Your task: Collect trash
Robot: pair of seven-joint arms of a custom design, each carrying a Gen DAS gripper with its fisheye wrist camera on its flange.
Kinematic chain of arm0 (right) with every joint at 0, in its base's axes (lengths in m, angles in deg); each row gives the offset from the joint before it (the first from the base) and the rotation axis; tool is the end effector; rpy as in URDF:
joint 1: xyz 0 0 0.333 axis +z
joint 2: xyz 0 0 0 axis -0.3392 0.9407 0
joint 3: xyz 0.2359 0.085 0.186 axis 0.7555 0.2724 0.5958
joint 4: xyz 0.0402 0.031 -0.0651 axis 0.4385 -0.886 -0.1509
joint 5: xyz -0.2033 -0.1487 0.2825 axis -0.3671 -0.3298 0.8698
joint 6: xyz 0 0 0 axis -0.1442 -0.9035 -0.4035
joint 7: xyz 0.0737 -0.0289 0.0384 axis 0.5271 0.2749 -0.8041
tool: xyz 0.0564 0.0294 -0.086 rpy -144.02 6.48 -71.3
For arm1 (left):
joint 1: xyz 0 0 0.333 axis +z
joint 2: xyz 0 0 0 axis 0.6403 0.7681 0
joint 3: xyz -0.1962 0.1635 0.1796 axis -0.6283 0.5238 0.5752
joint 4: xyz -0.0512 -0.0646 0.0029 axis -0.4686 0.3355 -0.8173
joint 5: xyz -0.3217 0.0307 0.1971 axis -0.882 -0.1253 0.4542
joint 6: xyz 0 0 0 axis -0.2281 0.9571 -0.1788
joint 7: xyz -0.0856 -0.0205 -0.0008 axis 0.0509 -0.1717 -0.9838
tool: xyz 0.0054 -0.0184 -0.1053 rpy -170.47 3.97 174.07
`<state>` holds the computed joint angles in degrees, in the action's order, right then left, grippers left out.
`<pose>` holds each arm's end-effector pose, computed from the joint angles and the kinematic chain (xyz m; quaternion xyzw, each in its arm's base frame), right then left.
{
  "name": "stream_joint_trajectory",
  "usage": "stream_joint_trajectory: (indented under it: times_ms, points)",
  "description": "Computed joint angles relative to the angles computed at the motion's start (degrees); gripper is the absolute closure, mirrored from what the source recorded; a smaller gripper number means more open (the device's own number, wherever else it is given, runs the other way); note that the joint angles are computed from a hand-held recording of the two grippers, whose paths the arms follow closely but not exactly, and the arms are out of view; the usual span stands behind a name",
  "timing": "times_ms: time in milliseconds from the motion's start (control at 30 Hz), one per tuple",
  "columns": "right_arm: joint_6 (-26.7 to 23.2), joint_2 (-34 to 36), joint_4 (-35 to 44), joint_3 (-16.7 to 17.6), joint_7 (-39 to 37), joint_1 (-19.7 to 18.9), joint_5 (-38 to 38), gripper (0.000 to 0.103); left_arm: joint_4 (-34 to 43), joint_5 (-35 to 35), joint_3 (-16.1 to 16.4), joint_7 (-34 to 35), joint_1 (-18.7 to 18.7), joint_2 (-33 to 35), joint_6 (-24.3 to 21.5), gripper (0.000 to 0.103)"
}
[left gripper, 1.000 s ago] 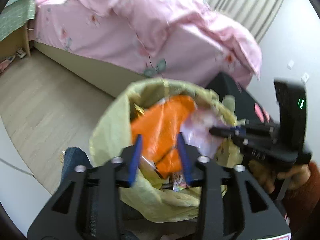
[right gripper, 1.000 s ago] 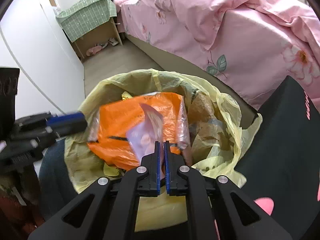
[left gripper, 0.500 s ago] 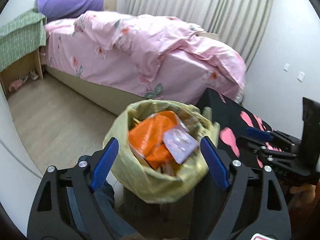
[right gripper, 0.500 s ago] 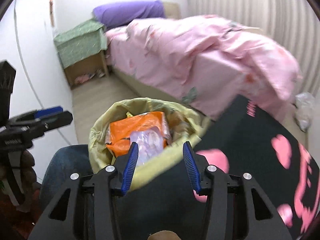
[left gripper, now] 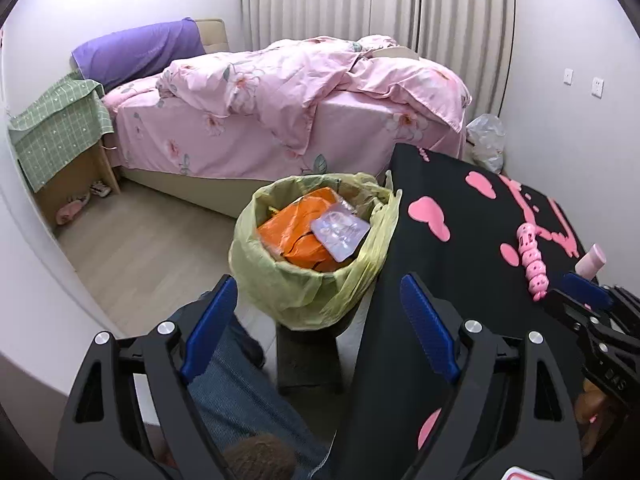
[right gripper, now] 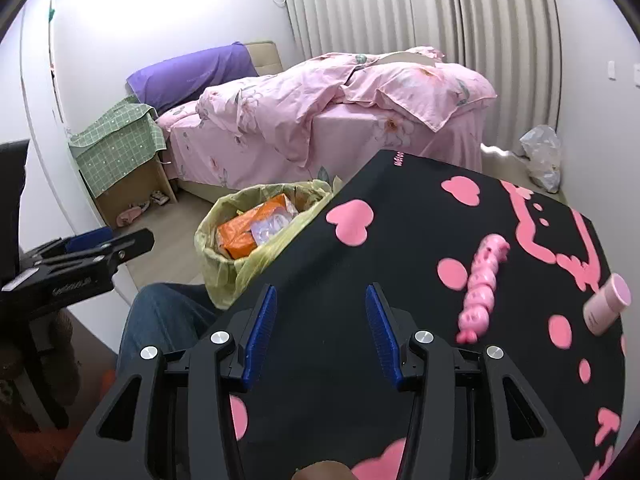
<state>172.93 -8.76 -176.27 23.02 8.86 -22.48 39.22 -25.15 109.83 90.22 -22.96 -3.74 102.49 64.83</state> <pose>0.6647 0.2825 0.3187 -0.7869 0.4279 -0.1518 0.4179 0.5937 -0.4942 0.3354 -0.7487 0.5108 -0.2443 0.3448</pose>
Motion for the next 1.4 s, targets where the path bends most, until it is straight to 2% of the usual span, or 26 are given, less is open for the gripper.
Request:
stream_joint_trajectory:
  times_ms: [100,200,300,833,1400]
  points:
    - [4.4,-3.3,-4.9,-2.4,1.9,1.0,-0.8,0.059,-2.4,1.9,0.3,-1.4,-0.9,-1.4,1.6,0.023]
    - [6.3,-4.3,-7.9,0.3,4.0,-2.1,-2.8,0.059,-3.9,4.7,0.9,-3.8,-2.1,-2.7,1.6,0.023]
    - [7.7,-5.1,-9.5,-0.2,6.0,-2.2,-4.9,0.059,-3.4,6.6,0.6,-4.0,-2.9,-2.8,-0.5,0.023]
    - [8.3,-6.7,-11.3,-2.2,15.0,-1.7,-15.0,0.059,-3.0,8.6,-1.0,-4.4,-3.1,-3.1,-2.9,0.023]
    - [8.5,-6.8,-11.4,-2.2,17.9,-2.3,-17.6,0.059,-1.6,8.1,-0.7,-3.3,-3.3,-2.1,-2.8,0.023]
